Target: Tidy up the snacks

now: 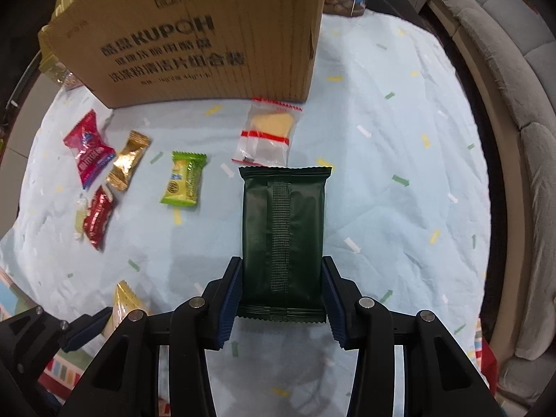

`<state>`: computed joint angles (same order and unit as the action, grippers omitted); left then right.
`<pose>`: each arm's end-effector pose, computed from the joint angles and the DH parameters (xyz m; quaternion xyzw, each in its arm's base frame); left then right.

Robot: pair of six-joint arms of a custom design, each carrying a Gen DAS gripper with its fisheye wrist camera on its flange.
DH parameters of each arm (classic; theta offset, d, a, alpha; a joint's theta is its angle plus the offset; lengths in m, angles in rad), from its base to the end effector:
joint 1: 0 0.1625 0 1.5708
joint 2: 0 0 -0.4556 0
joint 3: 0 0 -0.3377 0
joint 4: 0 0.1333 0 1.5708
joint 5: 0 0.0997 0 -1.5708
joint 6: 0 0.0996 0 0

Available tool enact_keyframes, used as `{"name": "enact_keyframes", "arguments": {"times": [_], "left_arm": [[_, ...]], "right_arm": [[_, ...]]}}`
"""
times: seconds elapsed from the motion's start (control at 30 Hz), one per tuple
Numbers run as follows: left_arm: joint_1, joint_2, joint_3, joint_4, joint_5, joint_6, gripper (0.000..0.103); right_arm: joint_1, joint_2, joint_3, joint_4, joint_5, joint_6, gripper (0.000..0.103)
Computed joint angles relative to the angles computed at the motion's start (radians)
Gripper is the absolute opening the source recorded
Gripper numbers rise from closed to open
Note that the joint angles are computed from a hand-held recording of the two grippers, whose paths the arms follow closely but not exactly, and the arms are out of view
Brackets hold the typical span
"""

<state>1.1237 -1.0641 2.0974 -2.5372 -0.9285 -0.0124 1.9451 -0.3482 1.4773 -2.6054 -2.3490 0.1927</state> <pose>-0.0371 -0.5236 0.1845 0.2148 0.9238 -0.0409 0.3144 0.3022 -0.5959 -0.0674 0.1016 -0.9188 0.0640 0.3760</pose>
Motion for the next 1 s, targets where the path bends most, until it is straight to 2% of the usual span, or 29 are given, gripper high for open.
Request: {"name": "enact_keyframes", "arguments": {"times": [0.3, 0.5, 1.0], "left_arm": [[-0.029, -0.087, 0.021, -0.044, 0.026, -0.008, 0.03], [-0.042, -0.132, 0.013, -0.063, 0.043, -0.014, 0.03], [-0.057, -0.189, -0.054, -0.114, 0.084, 0.02, 0.03]], "right_arm": [[0.076, -0.033, -0.003, 0.027, -0.028, 0.019, 0.045], [0.114, -0.038, 0.005, 0.001, -0.053, 0.017, 0.045], [0.184, -0.035, -0.063, -0.041, -0.086, -0.051, 0.045]]}}
